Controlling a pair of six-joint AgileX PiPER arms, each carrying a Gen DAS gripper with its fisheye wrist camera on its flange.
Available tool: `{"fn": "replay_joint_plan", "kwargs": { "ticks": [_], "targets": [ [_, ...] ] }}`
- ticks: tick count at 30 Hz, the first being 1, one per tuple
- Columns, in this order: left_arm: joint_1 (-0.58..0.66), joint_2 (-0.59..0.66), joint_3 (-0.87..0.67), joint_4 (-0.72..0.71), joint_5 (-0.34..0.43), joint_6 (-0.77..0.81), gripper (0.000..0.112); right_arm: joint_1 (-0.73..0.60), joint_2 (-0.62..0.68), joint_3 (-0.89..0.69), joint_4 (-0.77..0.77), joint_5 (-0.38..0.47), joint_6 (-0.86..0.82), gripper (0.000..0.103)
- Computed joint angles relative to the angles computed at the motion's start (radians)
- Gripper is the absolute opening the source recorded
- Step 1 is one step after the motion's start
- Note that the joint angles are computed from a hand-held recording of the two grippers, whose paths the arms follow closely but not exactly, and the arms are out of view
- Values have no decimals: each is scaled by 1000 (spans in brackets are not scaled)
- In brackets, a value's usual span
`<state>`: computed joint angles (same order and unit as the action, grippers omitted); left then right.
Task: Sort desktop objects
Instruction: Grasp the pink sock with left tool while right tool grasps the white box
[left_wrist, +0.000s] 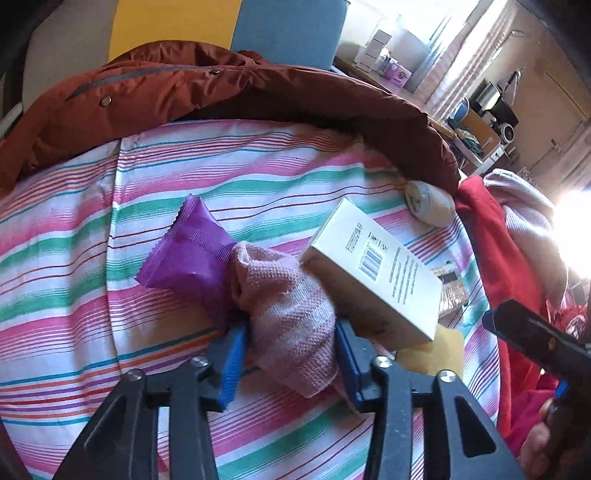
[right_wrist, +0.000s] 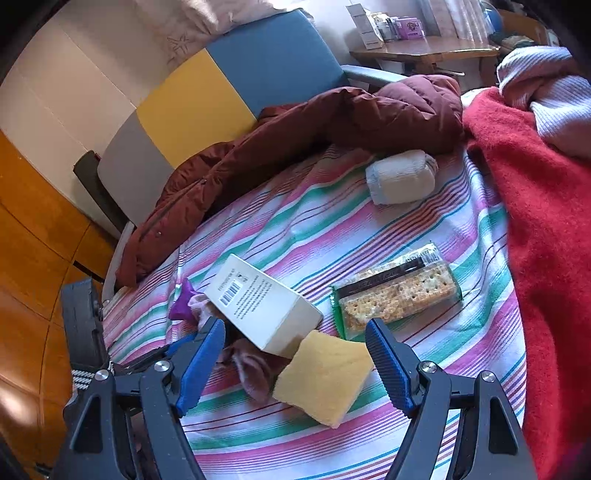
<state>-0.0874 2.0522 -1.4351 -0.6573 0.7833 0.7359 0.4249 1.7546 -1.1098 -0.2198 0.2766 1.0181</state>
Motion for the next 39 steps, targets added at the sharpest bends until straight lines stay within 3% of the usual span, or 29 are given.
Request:
{"fn": "replay_joint_plan", "kwargs": {
  "ticks": [6, 10, 14, 17, 23, 25, 29, 39],
  "targets": [
    [30, -41, 52, -16, 7, 53, 36, 5, 6, -2, -27, -6, 18, 79],
    [64, -70, 98, -29, 15, 82, 36, 44, 32, -59, -183, 37, 90, 79],
    [97, -109, 146, -32, 28, 122, 36, 54, 89, -146, -162, 54, -32, 88],
    [130, -133, 179, -37, 41, 160, 36, 51, 156, -232, -46, 87, -229, 92],
    [202, -162, 232, -59, 71, 207, 36, 84, 286, -409, -124, 239, -314, 92],
    [216, -175, 248, -62, 70, 216, 36, 86, 320, -451, -108, 275, -348, 83],
    [241, -198, 281, -73, 72, 237, 36, 89, 352, -490, -68, 312, -417, 51],
    [317, -324, 375, -127, 45, 330, 36, 114, 317, -458, -72, 283, -380, 50]
  ]
}}
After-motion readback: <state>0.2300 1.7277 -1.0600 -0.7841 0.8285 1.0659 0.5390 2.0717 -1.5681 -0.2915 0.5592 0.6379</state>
